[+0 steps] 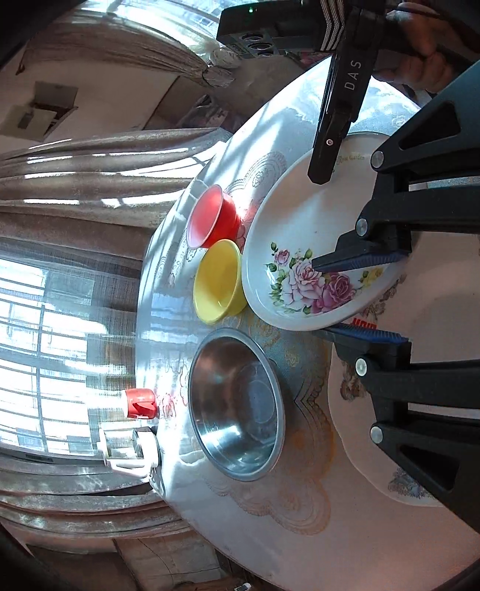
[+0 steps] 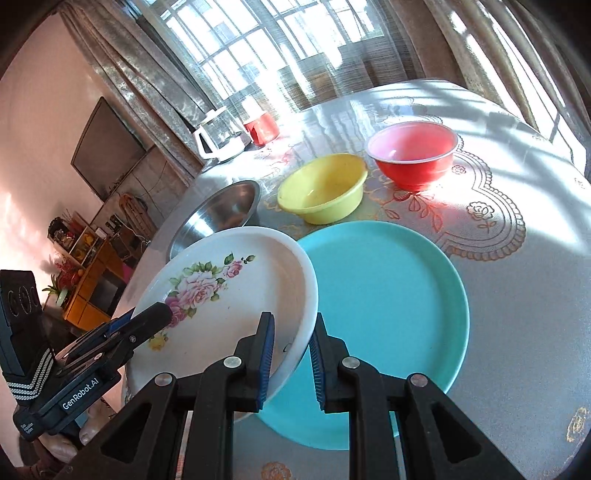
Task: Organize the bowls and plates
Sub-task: 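Lower the rose plate onto the teal plate and open the right tool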
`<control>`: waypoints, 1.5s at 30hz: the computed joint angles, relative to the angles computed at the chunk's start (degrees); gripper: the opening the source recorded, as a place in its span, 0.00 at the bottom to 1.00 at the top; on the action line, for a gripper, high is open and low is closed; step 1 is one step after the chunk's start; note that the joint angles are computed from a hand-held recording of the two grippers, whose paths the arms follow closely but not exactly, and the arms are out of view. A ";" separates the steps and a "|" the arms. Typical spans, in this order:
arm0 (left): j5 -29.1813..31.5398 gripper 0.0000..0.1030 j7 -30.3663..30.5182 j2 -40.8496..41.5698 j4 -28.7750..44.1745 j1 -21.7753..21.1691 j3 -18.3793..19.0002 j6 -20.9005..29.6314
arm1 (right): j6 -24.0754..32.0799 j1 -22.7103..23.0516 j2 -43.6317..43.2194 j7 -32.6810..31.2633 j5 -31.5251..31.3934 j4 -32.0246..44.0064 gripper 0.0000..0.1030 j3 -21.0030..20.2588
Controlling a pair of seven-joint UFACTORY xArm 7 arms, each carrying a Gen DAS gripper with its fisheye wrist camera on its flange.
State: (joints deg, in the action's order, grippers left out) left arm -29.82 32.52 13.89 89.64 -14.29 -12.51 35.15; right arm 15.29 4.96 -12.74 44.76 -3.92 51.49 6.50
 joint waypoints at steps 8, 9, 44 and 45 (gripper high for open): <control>9.36 0.26 -6.36 5.50 6.25 -4.06 0.46 4.29 | -0.05 -3.00 -2.00 4.48 -1.09 -4.81 0.18 -0.17; 10.30 0.26 -6.99 6.08 6.86 -4.29 0.53 4.89 | -0.05 -3.18 -1.81 4.77 -1.13 -4.92 0.18 -0.22; 14.74 0.52 -12.77 0.34 -1.42 -3.04 1.62 -0.79 | 13.15 -3.79 2.71 22.77 -27.89 2.38 0.21 1.43; 15.06 0.52 -13.26 0.00 -1.86 -2.99 1.85 -0.99 | 13.60 -3.62 2.74 22.61 -27.81 2.54 0.21 1.41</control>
